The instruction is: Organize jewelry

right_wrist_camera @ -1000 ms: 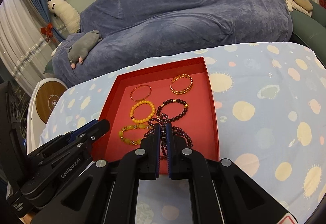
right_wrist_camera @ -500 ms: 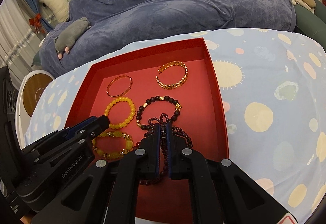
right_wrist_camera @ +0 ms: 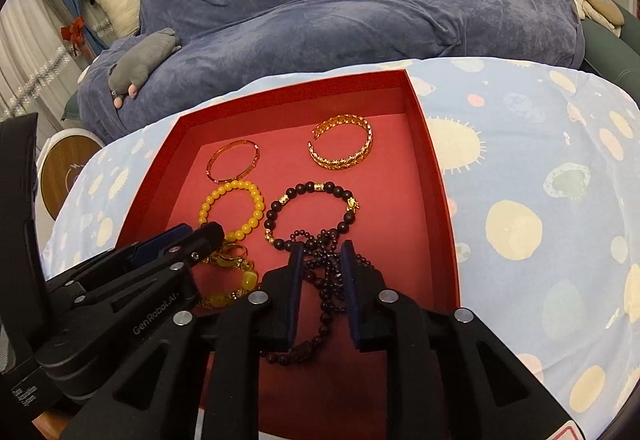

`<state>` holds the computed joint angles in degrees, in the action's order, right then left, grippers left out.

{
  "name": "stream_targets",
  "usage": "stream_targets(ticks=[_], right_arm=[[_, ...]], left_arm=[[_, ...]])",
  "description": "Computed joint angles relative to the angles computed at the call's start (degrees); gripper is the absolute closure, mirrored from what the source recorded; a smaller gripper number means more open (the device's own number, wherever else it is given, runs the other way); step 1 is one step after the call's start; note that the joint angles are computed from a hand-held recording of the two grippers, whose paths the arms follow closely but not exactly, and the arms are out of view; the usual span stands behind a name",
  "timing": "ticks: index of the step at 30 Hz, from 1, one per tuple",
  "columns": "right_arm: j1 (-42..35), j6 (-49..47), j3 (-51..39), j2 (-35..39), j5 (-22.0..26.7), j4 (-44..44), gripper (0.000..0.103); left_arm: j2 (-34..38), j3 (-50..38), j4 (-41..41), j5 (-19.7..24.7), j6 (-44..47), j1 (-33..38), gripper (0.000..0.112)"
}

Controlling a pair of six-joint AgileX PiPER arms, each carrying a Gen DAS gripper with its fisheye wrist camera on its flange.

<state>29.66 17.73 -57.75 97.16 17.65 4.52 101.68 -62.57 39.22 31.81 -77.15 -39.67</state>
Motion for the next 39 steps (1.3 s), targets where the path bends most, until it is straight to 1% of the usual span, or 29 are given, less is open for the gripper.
stream_targets(ticks=[1,2,5,10,14,18,22,25,29,32,34,36,39], right_arm=[[-0.05,1.18,0.61,-0.99,-0.26,-0.82,0.071],[-0.31,0.91,1.51,-2.18,-0.67,-0.09,0.070],[-1.34,-1.29,3.09,-5.08,-0.24,2.97,0.070],[-1.86,-0.97,6.43,-10.89,1.12,3.83,0.070],[0.13,6.39,9.37,-15.77,2.79,-3.36,0.070],[1.87,9.44,12.51,-20.59,4.91,-5.65,0.070],[4.50,14.03,16.34,-26.11,7.66,-8.91,0.070],[7.20,19.17,19.69,-30.03,9.92,-12.61,0.070],[10.17,23.53,24.32,-34.47,12.63,-14.23,0.070],[13.20,27.70,27.32,-36.64,14.17,-15.64,0.070],[16.06,32.03,29.25,-37.45,14.73,-18.06,0.070],[17.62,33.82,30.66,-37.62,14.47,-18.57,0.070],[20.79,38.66,32.04,-37.07,14.47,-21.84,0.070]], left_arm=[[-0.58,0.50,1.38,0.33,-1.66,-0.33,0.069],[-1.26,0.88,2.10,0.99,-2.70,-0.74,0.067],[-3.75,2.10,2.67,1.68,-4.03,-1.72,0.067],[-8.87,5.06,4.14,4.60,-7.09,-4.73,0.067],[-12.83,7.85,5.18,7.41,-10.18,-8.25,0.067],[-16.61,10.62,5.03,10.37,-13.14,-12.01,0.067],[-19.92,13.64,5.48,14.88,-17.15,-17.39,0.066],[-22.53,16.85,5.15,16.94,-21.07,-21.51,0.066],[-23.71,20.50,4.08,20.45,-26.29,-27.81,0.066],[-24.43,23.07,3.01,21.07,-30.41,-31.33,0.066],[-24.51,24.63,2.46,21.50,-33.23,-33.82,0.066],[-24.79,26.32,2.28,21.49,-36.25,-35.86,0.066],[-24.68,27.95,2.37,22.28,-40.24,-38.58,0.066]])
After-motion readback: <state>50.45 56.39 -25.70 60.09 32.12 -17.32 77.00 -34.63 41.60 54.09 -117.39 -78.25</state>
